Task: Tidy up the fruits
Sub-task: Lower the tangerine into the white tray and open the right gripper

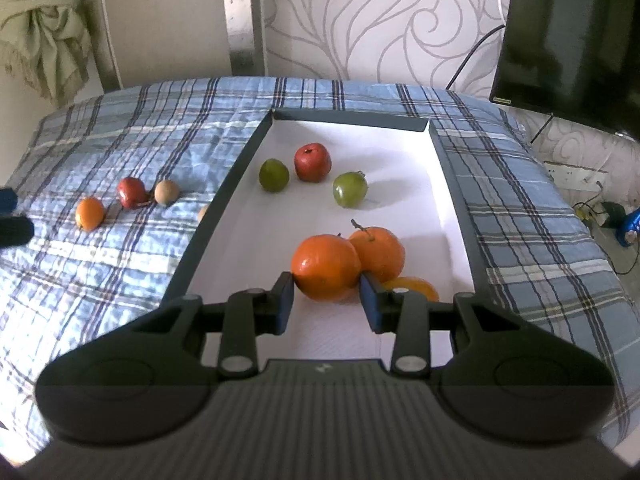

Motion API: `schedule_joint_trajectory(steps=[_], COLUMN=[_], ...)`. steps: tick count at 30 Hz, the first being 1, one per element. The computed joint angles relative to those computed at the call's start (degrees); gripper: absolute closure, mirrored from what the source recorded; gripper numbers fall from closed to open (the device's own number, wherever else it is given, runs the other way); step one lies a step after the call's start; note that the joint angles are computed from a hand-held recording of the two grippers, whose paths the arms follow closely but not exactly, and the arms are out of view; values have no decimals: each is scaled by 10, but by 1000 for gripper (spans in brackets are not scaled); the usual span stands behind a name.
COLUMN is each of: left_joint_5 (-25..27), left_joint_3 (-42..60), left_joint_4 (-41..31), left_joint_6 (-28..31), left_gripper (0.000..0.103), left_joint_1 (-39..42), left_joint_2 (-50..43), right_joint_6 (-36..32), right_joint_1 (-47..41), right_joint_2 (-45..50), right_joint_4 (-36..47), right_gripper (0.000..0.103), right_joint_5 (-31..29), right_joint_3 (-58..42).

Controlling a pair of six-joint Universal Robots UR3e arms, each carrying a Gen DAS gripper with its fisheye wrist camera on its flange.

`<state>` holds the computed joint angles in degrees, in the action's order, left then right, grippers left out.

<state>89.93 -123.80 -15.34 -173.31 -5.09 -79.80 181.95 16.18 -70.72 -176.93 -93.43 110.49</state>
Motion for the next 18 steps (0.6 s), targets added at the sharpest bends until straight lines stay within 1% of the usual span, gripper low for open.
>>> schedule_joint_trajectory(steps=[8, 18], left_joint_5=[-16, -19], left_joint_3=[6, 25], left_joint_4=[5, -2], left_joint_6=[-5, 9], left_gripper=[57, 57], left_joint_1=[10, 1], left_joint_2=[-25, -52], right_joint_6=[3, 28], right_joint_1=[-1, -1], right_joint_2=[-16, -37], right_joint_4=[15, -10], right_gripper=[63, 63], right_joint_5=[-2, -5], right_joint_3=[8, 22])
